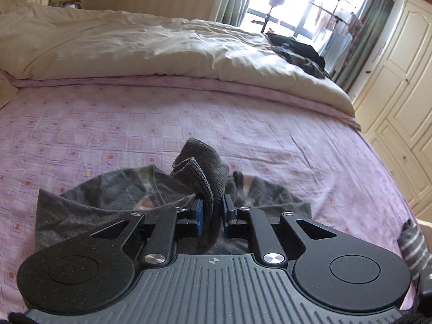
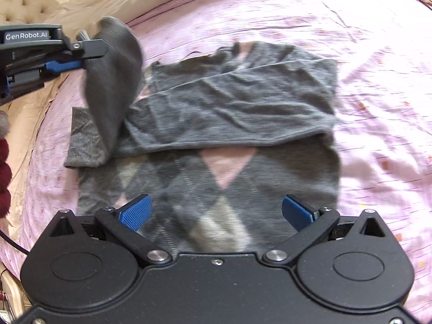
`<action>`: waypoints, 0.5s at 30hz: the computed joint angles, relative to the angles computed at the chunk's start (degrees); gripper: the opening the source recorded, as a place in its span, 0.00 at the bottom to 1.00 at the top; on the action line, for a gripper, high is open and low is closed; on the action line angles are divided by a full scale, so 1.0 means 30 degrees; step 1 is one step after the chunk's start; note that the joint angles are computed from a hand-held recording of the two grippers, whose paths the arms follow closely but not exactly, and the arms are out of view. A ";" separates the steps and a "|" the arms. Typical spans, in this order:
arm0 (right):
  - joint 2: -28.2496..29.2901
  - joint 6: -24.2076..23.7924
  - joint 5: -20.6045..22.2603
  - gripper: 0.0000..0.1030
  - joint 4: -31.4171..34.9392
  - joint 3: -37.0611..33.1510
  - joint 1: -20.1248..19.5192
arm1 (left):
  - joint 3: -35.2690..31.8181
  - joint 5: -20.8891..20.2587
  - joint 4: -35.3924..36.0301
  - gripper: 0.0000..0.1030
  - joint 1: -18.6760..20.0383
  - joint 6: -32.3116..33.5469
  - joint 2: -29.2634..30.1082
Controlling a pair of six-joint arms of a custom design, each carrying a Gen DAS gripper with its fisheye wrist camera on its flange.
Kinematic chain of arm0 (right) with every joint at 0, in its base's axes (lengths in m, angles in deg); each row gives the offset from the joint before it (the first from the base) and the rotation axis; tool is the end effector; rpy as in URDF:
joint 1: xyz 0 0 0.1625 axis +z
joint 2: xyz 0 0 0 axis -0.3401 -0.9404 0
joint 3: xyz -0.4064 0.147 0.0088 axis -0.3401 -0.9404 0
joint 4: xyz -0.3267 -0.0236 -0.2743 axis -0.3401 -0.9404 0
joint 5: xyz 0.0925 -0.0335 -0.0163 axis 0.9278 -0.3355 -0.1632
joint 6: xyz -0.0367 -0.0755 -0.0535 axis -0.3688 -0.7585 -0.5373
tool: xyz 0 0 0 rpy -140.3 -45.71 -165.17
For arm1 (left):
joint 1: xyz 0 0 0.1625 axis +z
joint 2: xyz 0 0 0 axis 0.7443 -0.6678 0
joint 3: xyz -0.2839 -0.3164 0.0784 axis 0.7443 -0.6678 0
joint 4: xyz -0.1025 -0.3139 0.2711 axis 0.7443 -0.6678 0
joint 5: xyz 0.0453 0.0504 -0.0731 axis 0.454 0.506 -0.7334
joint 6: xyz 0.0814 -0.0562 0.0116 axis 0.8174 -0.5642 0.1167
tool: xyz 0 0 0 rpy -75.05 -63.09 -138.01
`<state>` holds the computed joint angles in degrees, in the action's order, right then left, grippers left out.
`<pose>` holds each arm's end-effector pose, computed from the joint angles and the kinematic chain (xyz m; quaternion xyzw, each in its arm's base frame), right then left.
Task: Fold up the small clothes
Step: 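Lift and carry the held sleeve across the sweater toward the right tool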
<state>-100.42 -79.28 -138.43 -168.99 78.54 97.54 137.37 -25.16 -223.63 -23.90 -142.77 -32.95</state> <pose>0.0146 -0.4330 0.3875 0.1784 -0.9593 0.1046 0.1922 -0.4453 -0.4358 0.0204 0.0297 0.8821 -0.3827 0.2730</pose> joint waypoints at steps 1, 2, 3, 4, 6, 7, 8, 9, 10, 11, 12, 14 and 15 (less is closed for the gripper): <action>0.0112 -0.0140 0.0077 1.00 0.0038 -0.0200 -0.0099 | -0.0218 -0.0021 -0.0091 0.24 0.0026 0.0236 0.0229; 0.0254 -0.0204 0.0110 1.00 0.0029 -0.0355 -0.0132 | -0.0404 0.0001 -0.0151 0.25 -0.0013 0.0379 0.0409; 0.0457 -0.0235 0.0132 1.00 -0.0012 -0.0539 -0.0124 | -0.0457 0.0031 -0.0191 0.28 -0.0043 0.0464 0.0483; 0.0643 -0.0281 0.0218 1.00 -0.0070 -0.0725 -0.0140 | -0.0698 0.0118 0.0019 0.32 -0.0121 0.0463 0.0678; 0.1066 -0.0181 0.0386 1.00 -0.0220 -0.1038 -0.0073 | -0.0687 0.0231 0.0610 0.36 -0.0404 0.0121 0.0721; 0.1284 -0.0123 0.0545 1.00 -0.0323 -0.1184 -0.0033 | -0.0852 0.0219 0.1253 0.37 -0.0491 -0.0162 0.0834; 0.1500 -0.0065 0.0695 1.00 -0.0435 -0.1310 0.0030 | -0.0963 0.0139 0.1929 0.37 -0.0530 -0.0522 0.0903; 0.1750 -0.0049 0.0843 1.00 -0.0587 -0.1434 0.0112 | -0.0803 -0.0055 0.2705 0.37 -0.0573 -0.1043 0.0741; 0.2015 -0.0070 0.1005 1.00 -0.0762 -0.1551 0.0200 | -0.0679 -0.0302 0.3558 0.37 -0.0636 -0.1650 0.0596; 0.2323 -0.0130 0.1245 1.00 -0.0934 -0.1681 0.0287 | -0.0616 -0.0639 0.4549 0.37 -0.0673 -0.2365 0.0491; 0.2573 -0.0256 0.1523 1.00 -0.1113 -0.1751 0.0306 | -0.0408 -0.0966 0.5162 0.37 -0.0673 -0.2883 0.0317; 0.3221 -0.0582 0.2102 0.99 -0.1353 -0.1992 0.0357 | 0.0021 -0.1805 0.6514 0.37 -0.0666 -0.4010 -0.0061; 0.3553 -0.0750 0.2122 0.99 -0.1746 -0.2030 0.0457 | 0.0254 -0.2195 0.7087 0.37 -0.0656 -0.4514 -0.0229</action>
<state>-89.76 -81.53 -132.07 -174.23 72.45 98.91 138.13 -31.75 -202.37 -25.87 -156.32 -33.63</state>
